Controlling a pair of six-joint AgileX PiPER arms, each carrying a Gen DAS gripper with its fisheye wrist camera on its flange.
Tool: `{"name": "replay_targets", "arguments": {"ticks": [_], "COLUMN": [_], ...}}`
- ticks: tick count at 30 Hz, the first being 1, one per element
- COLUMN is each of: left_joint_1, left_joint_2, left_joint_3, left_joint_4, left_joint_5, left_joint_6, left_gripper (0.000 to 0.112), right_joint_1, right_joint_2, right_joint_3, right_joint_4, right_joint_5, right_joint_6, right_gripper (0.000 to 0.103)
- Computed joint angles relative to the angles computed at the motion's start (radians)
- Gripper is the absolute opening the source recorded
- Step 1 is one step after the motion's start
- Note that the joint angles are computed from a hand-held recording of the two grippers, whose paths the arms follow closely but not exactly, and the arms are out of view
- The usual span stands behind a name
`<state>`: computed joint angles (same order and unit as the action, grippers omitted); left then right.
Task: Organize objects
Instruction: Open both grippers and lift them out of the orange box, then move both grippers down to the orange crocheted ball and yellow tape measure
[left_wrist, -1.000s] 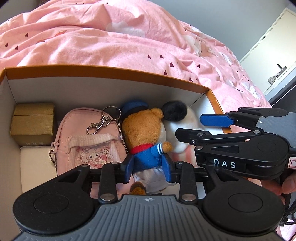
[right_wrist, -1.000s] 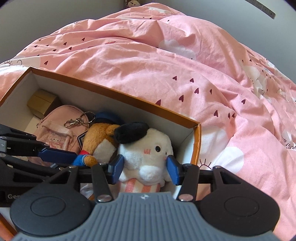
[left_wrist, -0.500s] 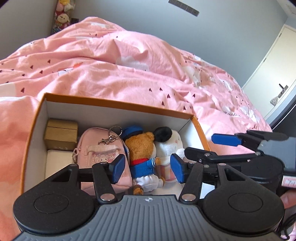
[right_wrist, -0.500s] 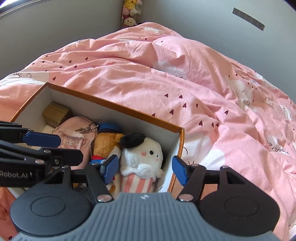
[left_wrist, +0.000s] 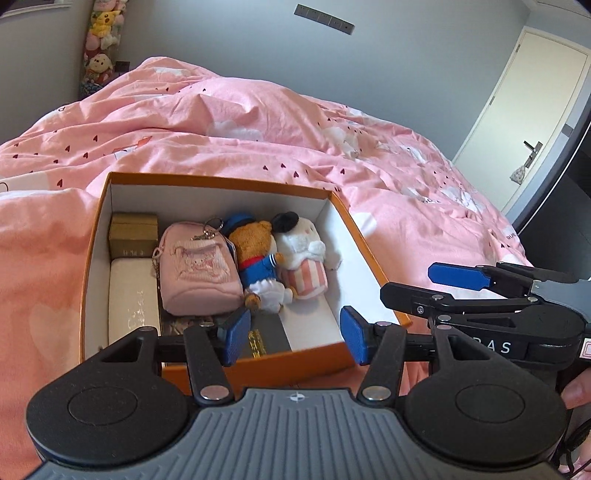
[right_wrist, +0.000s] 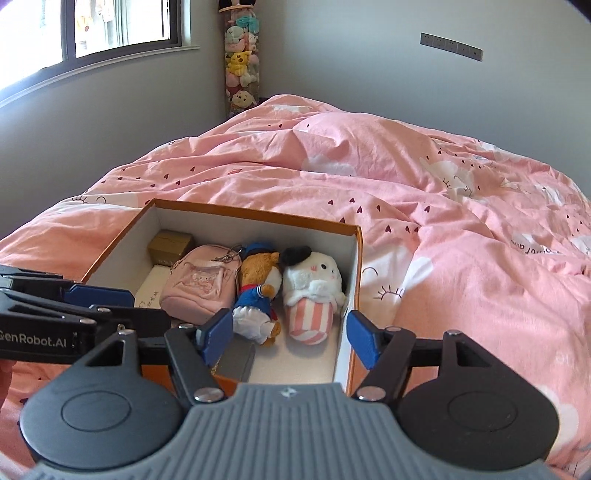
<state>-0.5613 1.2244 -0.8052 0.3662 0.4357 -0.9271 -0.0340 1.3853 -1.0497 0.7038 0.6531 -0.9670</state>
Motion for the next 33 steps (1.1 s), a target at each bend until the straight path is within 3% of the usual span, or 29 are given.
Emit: {"name": "replay_targets", "arguments": {"ticks": [10, 12, 19, 33], "left_joint_1": [-0.098, -0.105, -0.115, -0.072], "left_joint_2": [-0.042, -0.039, -0.009, -0.014], "left_joint_3": [0.118, 0.133, 0.143, 0.196], "left_joint_4": [-0.096, -0.105, -0.166, -0.304], "left_joint_5": [0.048, 0.061, 0.078, 0.058], "left_joint_6": [0.004, -0.006, 0.033, 0.129], "left_gripper": [0.062, 0.062, 0.062, 0.062], "right_joint_1": [-0.057, -0.061, -0.068, 0.004], "right_joint_2": [-0.117, -0.115, -0.065, -0.002], "right_joint_3": [0.192, 0.211, 0.262, 0.298], "right_joint_4": [-0.169, -0.205, -0.306, -0.328], "right_joint_5": [0.081, 0.093, 0.1, 0.066], "right_joint_6": [0.171, 0.2, 0.305, 0.299], "right_gripper": [0.067, 0.06, 0.06, 0.057]}}
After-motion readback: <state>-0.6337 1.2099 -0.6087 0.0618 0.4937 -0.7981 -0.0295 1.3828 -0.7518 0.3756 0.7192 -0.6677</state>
